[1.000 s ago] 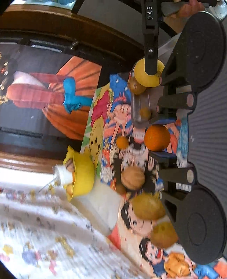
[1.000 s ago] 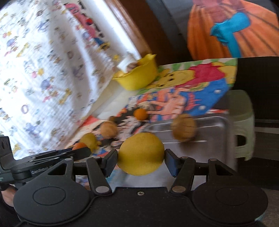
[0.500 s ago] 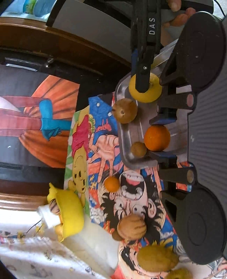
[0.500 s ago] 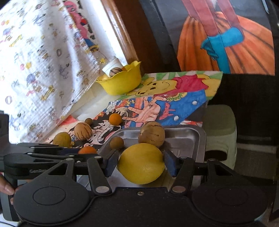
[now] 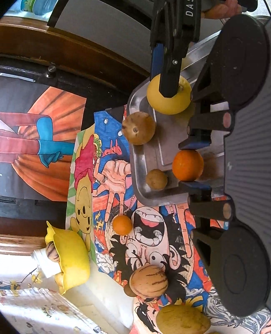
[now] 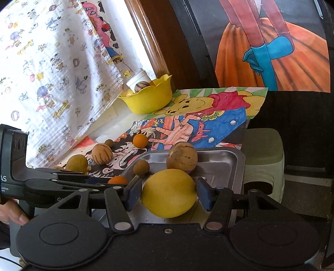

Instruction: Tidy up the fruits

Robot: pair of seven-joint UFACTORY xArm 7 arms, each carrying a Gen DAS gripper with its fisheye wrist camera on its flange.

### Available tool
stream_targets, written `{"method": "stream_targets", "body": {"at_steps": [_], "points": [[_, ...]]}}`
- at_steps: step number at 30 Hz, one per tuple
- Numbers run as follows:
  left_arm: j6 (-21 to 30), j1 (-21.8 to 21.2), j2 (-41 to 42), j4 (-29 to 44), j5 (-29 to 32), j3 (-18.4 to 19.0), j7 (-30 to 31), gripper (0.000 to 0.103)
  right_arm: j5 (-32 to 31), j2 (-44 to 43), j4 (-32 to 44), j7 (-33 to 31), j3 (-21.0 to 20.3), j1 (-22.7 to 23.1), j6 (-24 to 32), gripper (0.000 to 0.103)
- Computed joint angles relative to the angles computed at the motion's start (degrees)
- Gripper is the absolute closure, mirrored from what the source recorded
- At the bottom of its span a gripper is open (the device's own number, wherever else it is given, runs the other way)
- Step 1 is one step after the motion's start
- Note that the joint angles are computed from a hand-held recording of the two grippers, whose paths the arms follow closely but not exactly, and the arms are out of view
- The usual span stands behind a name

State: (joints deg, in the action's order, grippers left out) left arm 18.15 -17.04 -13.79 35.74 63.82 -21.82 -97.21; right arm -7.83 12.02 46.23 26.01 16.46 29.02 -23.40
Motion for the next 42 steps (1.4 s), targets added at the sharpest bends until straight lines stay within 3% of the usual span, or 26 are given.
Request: {"method": "stream_targets", "body": {"at_steps": [9,12,13,14,18,27,29,33,42], "points": [[0.9,-0.7,-0.2,-0.1,-2.6,0.2,1.7,0.066,-1.8,-0.7,-1.0,4.6,1.2,-1.8,0.1,0.042],[-0.8,0.4,-1.6,-1.0,-0.9,-0.4,-1.1,0.052,-3.0,-1.1,-1.6,6.8,1.5,-2.5,0.0,0.042],[0.0,0.4,-2.1,-1.1,-1.2,-0.8,-1.4,0.042,-2.9,-1.3,-1.9,7.0,1.3,-2.3,-0.1,0.042],[1.1,0.6,-2.7,-1.2,-1.3,-1.4,-1.8,0.039,-2.6,-1.5,-2.2,7.1,1.1,-2.0,-0.1,0.042],[2.3,0.6,-5.4,-2.4,-3.7,-1.8,-1.3,0.036,-1.4,-2.5,-3.4,7.6,0.6,-1.0,-0.6,0.042],[6.3,1.5,-15.5,-7.4,-13.3,-6.1,-1.3,0.013,4.3,-5.6,-6.8,5.1,-0.4,2.7,-1.8,0.038],[7.9,1.5,-18.6,-8.7,-16.1,-7.6,-1.3,0.005,8.2,-6.9,-8.1,2.4,-0.7,4.5,-2.4,0.034],[12.7,1.0,-24.8,-10.6,-20.8,-11.7,-1.7,0.001,18.5,-10.1,-10.9,-5.2,0.3,8.0,-4.0,0.023],[24.6,-5.1,-34.8,-12.7,-29.7,-18.5,-1.4,0.001,54.2,-16.1,-12.7,-33.7,10.4,13.7,-6.7,0.003]]}}
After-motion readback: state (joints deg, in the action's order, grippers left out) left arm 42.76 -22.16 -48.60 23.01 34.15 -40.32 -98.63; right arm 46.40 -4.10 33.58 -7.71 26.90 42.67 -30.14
